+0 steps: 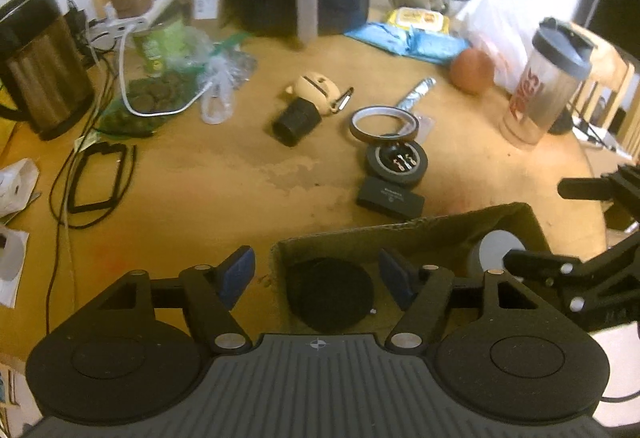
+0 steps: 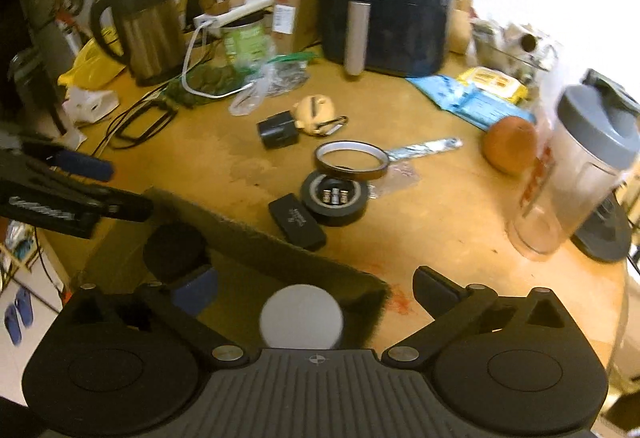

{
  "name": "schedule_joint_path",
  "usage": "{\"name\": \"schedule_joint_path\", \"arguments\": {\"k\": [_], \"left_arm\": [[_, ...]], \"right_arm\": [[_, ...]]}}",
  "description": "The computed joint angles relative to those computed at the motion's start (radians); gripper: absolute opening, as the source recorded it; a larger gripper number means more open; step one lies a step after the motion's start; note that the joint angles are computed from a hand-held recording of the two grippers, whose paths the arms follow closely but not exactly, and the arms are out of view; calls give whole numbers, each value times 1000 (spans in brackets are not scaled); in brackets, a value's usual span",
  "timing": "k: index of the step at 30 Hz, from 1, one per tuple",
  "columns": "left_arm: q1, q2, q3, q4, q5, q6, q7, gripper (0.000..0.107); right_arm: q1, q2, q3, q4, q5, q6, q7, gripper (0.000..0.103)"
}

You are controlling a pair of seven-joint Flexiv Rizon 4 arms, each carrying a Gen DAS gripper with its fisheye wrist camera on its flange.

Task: Organize rigid objects
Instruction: 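Lower the black lid into the box and open the left gripper while the right releases the jar there, then withdraw both grippers from the box toward the remaining objects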

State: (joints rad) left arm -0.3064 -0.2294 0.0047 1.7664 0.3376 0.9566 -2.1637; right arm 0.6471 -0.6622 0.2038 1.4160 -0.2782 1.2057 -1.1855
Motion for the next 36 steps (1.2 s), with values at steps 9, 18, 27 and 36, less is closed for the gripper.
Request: {"name": "schedule_joint_path", "arguments": {"k": [9,18,27,36], "left_arm": [[-2,40,0,28,24,3,-72,68],[11,71,-9,48,35,24,-97,68],[37,60,-16,48,-3,39,-67,68],[43,42,-11,36,-40,55,-16,68]], "right_arm": [[3,28,-37,32,-6,12,98,103],[-16,21,-32,17,-16,4,131,103],[-31,-13,-17,-47,7,-22,118,103],[-35,-87,-3,-173,35,-97,48,103]]}}
